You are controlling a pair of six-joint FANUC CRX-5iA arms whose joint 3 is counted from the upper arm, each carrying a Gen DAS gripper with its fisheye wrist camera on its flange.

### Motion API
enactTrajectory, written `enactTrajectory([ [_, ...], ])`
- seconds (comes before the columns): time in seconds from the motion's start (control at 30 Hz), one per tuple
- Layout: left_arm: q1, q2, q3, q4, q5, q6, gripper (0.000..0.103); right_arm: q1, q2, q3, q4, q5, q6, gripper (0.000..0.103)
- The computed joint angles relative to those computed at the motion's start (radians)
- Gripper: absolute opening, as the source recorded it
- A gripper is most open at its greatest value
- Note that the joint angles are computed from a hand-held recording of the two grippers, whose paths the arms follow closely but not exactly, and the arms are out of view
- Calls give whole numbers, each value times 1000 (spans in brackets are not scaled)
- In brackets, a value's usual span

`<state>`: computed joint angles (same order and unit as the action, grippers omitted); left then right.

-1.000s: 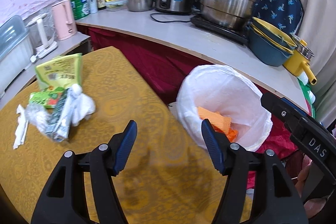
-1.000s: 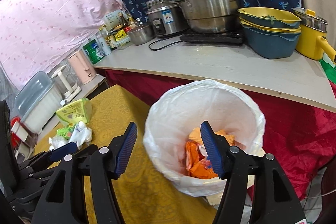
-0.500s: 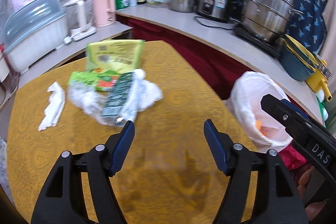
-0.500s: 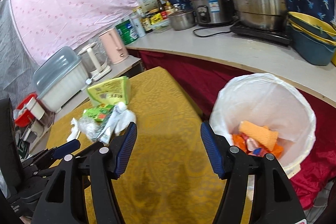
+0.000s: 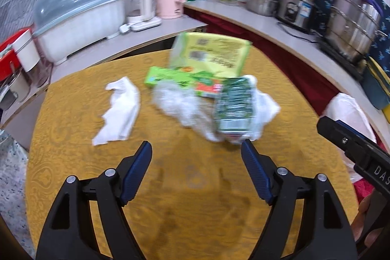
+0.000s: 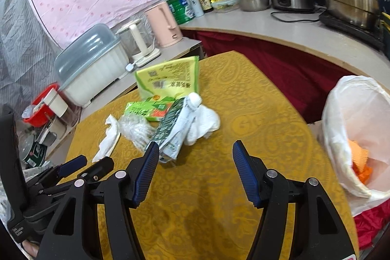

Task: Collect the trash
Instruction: 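Move both tools back over the table toward the remaining trash, then grasp the white drink carton with the right tool while the left tool grasps the white tissue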

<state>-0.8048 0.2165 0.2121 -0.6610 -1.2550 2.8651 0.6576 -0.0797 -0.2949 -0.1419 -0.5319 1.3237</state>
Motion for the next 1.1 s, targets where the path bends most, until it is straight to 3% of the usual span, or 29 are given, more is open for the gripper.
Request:
enactTrajectory([
  [0.33, 134, -84, -171, 39, 62, -48, 73, 3, 178, 136, -144, -60, 72, 61],
  [0.47, 196, -95, -226, 70, 133, -102, 83, -18, 226, 183, -228, -93, 115, 61],
  [0.73, 298, -78, -286, 141, 254, -199, 81, -41, 295, 269, -340, -137, 166, 61],
  [0.83, 305, -80, -297, 138, 279, -186, 72, -36, 307, 278, -340, -137, 168, 58],
  [0.9, 303, -82, -298, 137, 284, -187, 57, -41, 308, 281, -360, -139, 186, 41],
  [1.0, 288, -84, -292, 133, 274, -182, 36, -42, 299, 276, -371, -141, 198, 27],
  [1.1, 259, -83, -282, 119, 249, -151, 19, -42, 272, 252, -371, -134, 210, 25],
])
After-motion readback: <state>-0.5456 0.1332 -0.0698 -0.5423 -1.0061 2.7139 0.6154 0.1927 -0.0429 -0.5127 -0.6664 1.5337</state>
